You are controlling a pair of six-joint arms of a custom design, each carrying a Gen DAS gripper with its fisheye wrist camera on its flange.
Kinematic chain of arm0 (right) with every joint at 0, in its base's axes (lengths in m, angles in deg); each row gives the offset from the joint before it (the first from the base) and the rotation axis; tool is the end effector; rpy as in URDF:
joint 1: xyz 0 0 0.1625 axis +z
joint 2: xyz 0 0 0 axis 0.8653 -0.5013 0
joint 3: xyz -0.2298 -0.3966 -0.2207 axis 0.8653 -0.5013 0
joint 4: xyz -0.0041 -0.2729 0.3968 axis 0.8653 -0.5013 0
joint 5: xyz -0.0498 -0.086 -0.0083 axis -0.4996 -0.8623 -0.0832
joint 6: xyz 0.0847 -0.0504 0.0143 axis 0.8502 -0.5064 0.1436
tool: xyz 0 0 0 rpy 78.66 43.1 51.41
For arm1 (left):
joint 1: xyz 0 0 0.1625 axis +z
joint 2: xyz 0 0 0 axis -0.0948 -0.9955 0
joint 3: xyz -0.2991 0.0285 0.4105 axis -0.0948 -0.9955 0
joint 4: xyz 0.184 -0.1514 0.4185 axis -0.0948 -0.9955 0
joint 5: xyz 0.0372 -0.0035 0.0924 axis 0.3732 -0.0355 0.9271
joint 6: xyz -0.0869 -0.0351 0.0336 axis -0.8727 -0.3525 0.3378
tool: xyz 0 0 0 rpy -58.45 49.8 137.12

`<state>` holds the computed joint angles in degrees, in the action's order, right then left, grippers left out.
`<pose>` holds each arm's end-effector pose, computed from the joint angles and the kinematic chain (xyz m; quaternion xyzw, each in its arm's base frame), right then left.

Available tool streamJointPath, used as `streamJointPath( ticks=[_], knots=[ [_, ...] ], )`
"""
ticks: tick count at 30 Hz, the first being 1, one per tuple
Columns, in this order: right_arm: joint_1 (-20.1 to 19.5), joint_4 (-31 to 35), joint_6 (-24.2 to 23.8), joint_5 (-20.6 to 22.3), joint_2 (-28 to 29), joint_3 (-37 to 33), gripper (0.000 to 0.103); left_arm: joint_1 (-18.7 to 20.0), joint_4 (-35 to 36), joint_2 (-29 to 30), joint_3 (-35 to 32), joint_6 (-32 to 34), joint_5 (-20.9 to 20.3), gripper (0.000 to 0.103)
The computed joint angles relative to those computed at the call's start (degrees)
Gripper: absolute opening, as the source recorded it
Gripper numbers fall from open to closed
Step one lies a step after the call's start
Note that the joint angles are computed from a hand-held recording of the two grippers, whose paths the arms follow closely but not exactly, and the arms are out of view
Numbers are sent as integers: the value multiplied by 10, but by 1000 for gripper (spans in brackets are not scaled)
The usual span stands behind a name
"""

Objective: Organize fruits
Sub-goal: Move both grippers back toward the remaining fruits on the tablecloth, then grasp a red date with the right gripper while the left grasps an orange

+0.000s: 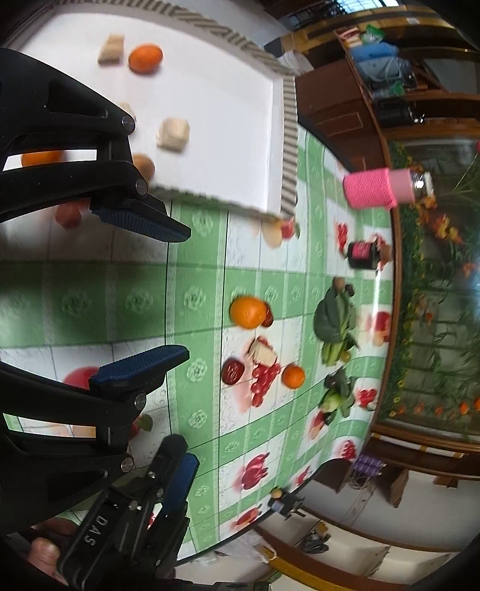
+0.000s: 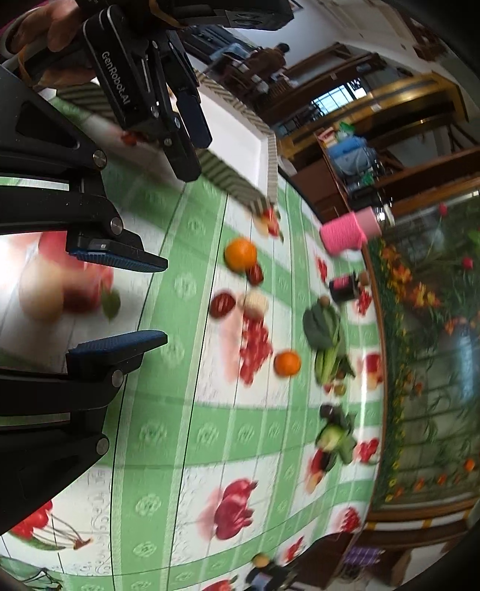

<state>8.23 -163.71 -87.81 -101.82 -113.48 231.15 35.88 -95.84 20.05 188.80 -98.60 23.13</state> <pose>-0.0314 -0.4196 0.2667 0.1874 -0.9165 0.2756 0.2212 -0.3192 -0.4290 -0.0840 0.2017 0.8879 -0.2968 0.2877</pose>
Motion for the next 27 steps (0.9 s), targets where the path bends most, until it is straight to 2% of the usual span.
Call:
streamJointPath(
  ticks=[5, 9, 15, 18, 20, 21, 25, 27],
  knots=[
    [3, 27, -12, -15, 13, -28, 32, 16, 18, 6, -23, 7, -15, 58],
    [28, 36, -45, -49, 52, -59, 32, 28, 38, 3, -35, 8, -18, 58],
    [56, 50, -68, -79, 111, -102, 32, 44, 61, 1, -51, 10, -23, 58],
    [56, 57, -82, -79, 131, -118, 32, 51, 67, 0, -58, 12, -24, 58],
    [50, 50, -80, -66, 133, -120, 24, 57, 74, 0, -65, 16, -28, 58],
    [47, 60, -77, -61, 129, -121, 22, 59, 78, 1, -69, 19, -29, 58],
    [36, 73, -71, -47, 111, -117, 21, 68, 100, 10, -91, 25, -35, 58],
    [25, 85, -58, -25, 95, -116, 21, 72, 110, 15, -102, 32, -41, 58]
  ],
)
